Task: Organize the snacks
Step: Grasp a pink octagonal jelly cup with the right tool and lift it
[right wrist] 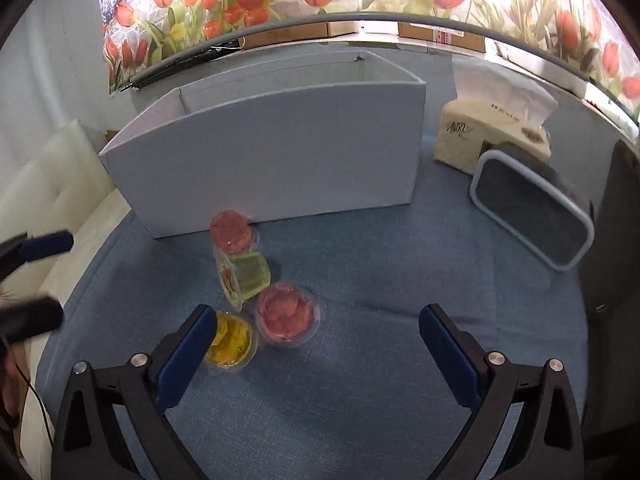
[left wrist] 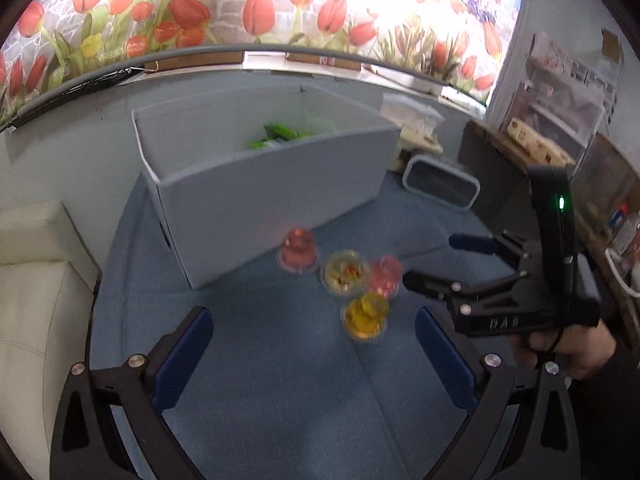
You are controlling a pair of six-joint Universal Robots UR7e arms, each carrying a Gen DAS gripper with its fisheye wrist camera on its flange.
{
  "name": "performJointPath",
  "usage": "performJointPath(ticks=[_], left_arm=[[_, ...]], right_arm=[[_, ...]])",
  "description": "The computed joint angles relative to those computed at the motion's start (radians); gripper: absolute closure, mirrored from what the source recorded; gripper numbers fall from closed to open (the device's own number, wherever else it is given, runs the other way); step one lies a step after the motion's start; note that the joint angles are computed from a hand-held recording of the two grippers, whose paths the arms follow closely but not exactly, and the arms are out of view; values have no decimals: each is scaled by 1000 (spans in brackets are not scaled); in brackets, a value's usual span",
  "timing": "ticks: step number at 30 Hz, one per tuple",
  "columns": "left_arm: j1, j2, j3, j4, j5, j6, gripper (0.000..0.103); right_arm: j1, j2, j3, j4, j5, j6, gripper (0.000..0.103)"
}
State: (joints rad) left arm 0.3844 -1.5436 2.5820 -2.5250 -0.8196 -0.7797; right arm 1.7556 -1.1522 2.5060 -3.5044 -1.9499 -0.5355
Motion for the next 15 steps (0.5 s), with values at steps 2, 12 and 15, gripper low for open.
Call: performJointPath(ticks=[2, 12, 15], left_arm=[[7, 16, 15, -30, -41, -12, 0], [15, 24, 45, -54, -68, -51, 0], [23, 49, 40, -73, -61, -45, 0]], right_arm=[[-2, 20, 2, -28, 2, -6, 1], [0, 122, -43, -35, -48, 17, 39], [-1, 126, -40, -47, -39, 22, 57]])
